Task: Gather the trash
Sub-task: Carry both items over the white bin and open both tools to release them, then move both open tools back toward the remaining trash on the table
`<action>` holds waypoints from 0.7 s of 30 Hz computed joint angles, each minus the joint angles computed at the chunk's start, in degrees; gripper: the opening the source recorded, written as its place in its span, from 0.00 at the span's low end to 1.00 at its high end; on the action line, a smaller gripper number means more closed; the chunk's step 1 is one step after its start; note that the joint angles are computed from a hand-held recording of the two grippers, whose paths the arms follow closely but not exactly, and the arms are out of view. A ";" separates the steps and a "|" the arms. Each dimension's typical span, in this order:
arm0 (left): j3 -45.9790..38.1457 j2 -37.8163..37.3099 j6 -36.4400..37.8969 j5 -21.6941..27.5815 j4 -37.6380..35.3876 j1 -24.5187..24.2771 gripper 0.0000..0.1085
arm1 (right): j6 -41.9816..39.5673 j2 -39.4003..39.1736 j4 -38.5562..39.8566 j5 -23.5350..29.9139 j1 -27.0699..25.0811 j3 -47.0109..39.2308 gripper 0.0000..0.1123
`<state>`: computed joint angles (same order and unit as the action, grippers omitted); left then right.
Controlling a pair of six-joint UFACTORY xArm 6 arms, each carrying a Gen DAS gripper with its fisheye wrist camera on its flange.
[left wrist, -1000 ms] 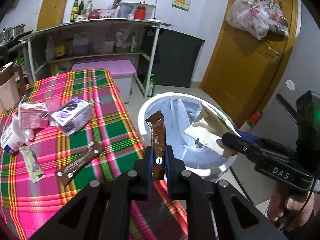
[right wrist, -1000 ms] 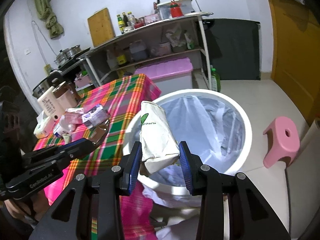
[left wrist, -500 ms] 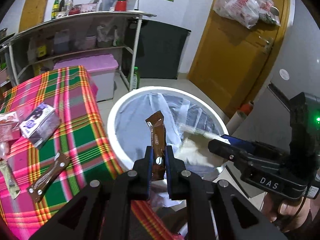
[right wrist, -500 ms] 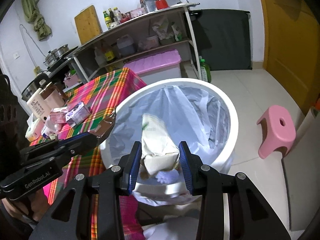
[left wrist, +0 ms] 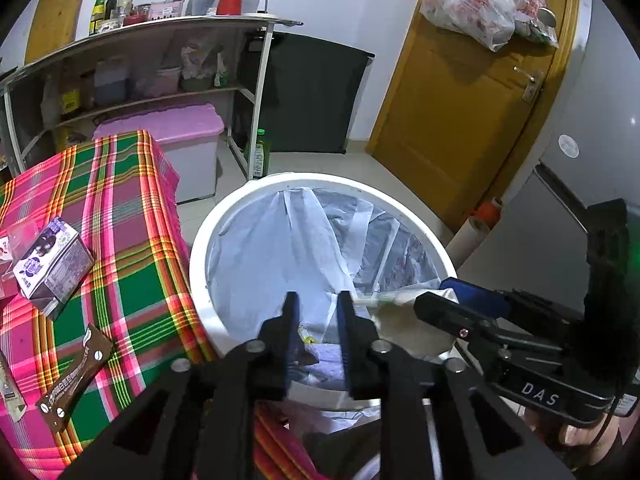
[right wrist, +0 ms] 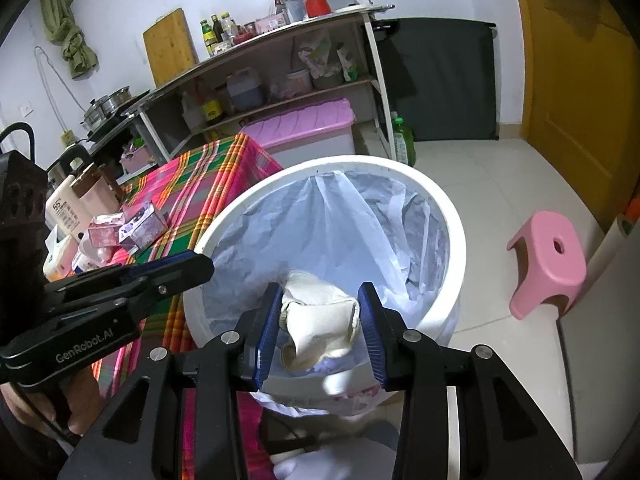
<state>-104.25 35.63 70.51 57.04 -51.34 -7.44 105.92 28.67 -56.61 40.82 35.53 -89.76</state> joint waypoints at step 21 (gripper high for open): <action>6.03 -4.86 1.31 -0.78 -3.24 5.45 0.22 | -1.43 1.26 -3.72 1.02 3.49 -4.63 0.46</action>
